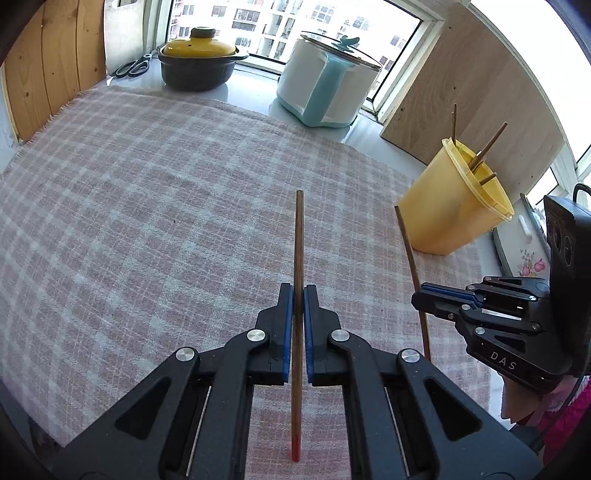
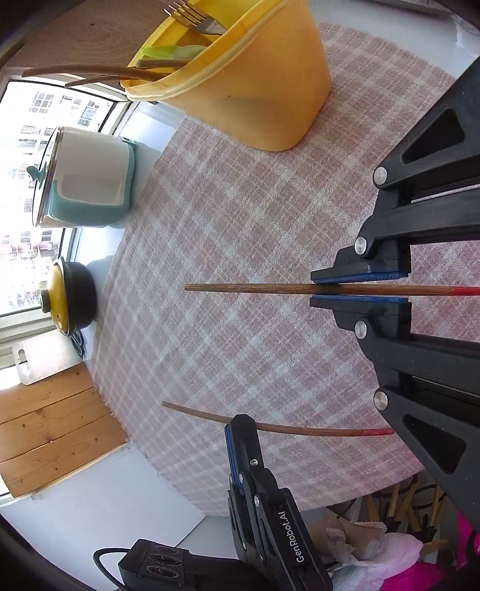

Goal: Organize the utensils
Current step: 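Lift both chopsticks upright and carry them to the yellow container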

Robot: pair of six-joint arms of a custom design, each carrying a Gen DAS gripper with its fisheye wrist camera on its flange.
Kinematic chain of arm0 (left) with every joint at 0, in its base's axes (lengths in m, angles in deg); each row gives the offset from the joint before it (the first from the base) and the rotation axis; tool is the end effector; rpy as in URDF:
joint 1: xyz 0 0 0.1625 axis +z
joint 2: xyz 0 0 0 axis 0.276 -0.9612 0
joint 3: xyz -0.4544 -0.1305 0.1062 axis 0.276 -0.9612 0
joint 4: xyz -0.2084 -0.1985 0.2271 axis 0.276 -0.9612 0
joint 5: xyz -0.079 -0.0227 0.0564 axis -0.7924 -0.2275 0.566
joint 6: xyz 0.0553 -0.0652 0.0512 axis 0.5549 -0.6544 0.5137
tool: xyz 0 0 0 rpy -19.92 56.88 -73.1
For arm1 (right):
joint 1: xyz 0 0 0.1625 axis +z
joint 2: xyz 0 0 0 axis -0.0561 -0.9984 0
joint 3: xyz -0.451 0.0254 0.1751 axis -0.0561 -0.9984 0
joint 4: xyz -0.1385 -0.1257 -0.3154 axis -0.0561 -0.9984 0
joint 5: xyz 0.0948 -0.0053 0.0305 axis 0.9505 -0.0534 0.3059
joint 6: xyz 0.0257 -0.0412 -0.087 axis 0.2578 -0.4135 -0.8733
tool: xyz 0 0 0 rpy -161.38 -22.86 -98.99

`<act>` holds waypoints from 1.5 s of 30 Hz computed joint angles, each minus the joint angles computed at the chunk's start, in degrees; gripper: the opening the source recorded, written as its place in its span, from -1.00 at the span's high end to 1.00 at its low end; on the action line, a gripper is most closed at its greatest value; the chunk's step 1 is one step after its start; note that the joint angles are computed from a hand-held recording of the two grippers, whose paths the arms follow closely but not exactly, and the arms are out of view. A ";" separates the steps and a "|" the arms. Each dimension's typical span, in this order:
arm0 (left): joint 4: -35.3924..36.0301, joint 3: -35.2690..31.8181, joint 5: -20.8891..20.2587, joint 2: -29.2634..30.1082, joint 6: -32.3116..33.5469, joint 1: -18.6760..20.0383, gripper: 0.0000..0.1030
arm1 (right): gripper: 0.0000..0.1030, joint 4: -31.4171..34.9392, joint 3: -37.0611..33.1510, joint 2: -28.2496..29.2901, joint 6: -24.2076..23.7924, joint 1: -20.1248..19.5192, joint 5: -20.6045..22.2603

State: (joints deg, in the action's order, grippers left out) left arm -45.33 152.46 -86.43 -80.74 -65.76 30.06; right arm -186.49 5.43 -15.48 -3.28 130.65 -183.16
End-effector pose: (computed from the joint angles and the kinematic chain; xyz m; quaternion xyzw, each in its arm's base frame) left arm -0.1166 -0.4097 0.4160 0.0308 0.9307 -0.2826 0.2300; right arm 0.4779 -0.4787 0.0729 0.3548 -0.9061 0.0539 0.2242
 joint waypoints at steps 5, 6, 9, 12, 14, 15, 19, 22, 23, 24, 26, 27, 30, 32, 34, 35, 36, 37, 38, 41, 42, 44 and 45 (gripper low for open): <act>0.41 0.28 1.30 -0.57 -0.30 -2.88 0.94 | 0.93 -2.37 1.55 -1.68 -1.30 0.41 -0.30; 0.38 0.33 1.46 -0.60 -0.50 -3.26 0.94 | 0.94 -2.71 1.74 -1.84 -1.36 0.43 -0.29; 0.51 0.31 1.86 -0.43 -0.71 -3.95 0.94 | 0.94 -3.55 2.24 -2.31 -1.69 0.56 -0.58; 0.78 0.22 2.01 -0.63 -1.13 -4.51 0.94 | 0.94 -4.15 2.51 -2.75 -1.98 0.71 -0.62; 0.92 0.31 2.59 -0.99 -1.40 -5.28 0.94 | 0.94 -4.97 2.78 -3.07 -2.32 0.84 -0.67; 1.08 0.25 2.80 -1.19 -1.51 -5.67 0.94 | 0.94 -5.42 2.95 -3.28 -2.54 0.95 -0.74; 1.29 -0.19 3.62 -1.42 -1.67 -7.09 0.94 | 0.94 -6.75 3.44 -4.28 -3.21 1.42 -1.06; 1.30 -0.60 4.36 -1.43 -1.32 -8.33 0.94 | 0.94 -7.48 3.53 -5.01 -3.72 1.63 -1.40; 1.22 -0.79 4.48 -1.34 -1.14 -8.72 0.94 | 0.94 -7.72 3.54 -5.27 -3.79 1.65 -1.46; 1.04 -1.07 4.52 -1.11 -0.88 -9.02 0.94 | 0.94 -7.89 3.53 -5.50 -3.85 1.66 -1.53; 0.50 -1.64 4.47 -0.58 -0.10 -9.45 0.94 | 0.94 -7.99 3.40 -5.92 -3.85 1.71 -1.83; 0.25 -1.89 4.51 -0.31 0.27 -9.65 0.94 | 0.94 -7.97 3.31 -6.11 -3.80 1.74 -2.09; -0.71 -2.74 4.54 0.74 1.60 -10.22 0.94 | 0.94 -7.73 3.12 -6.69 -3.55 2.05 -3.44; -1.36 -3.32 4.54 1.53 2.43 -10.54 0.94 | 0.94 -7.60 2.96 -7.08 -3.68 2.28 -4.40; -2.17 -3.84 4.51 2.32 3.34 -10.83 0.94 | 0.94 -7.60 2.93 -7.63 -4.08 2.25 -4.90; -2.51 -4.13 4.48 2.71 3.73 -10.98 0.94 | 0.94 -7.64 2.87 -7.91 -4.30 2.24 -5.11; -2.96 -4.42 4.41 3.20 4.17 -11.16 0.94 | 0.94 -7.66 2.85 -8.19 -4.48 2.24 -5.32; -3.40 -4.69 4.34 3.63 4.68 -11.28 0.94 | 0.94 -7.53 2.76 -8.53 -4.69 2.21 -5.56; -3.86 -4.94 4.36 4.07 5.10 -11.47 0.94 | 0.94 -7.54 2.71 -8.81 -4.94 2.16 -5.73; -5.59 -5.83 4.17 5.61 6.49 -11.86 0.94 | 0.94 -7.66 2.61 -9.75 -5.85 1.94 -6.13; -6.25 -6.11 4.10 6.10 7.03 -11.96 0.94 | 0.94 -7.68 2.43 -9.95 -6.17 1.83 -6.22; -7.54 -6.72 3.86 7.21 7.88 -12.18 0.94 | 0.94 -7.75 2.34 -10.57 -6.81 1.58 -6.32; -8.10 -7.00 3.75 7.71 8.26 -12.31 0.94 | 0.94 -7.79 2.27 -10.87 -7.14 1.45 -6.41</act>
State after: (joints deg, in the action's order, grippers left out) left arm -53.43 145.46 -82.67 -73.03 -57.50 17.75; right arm -194.28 7.69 -26.36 -10.42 132.10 -189.57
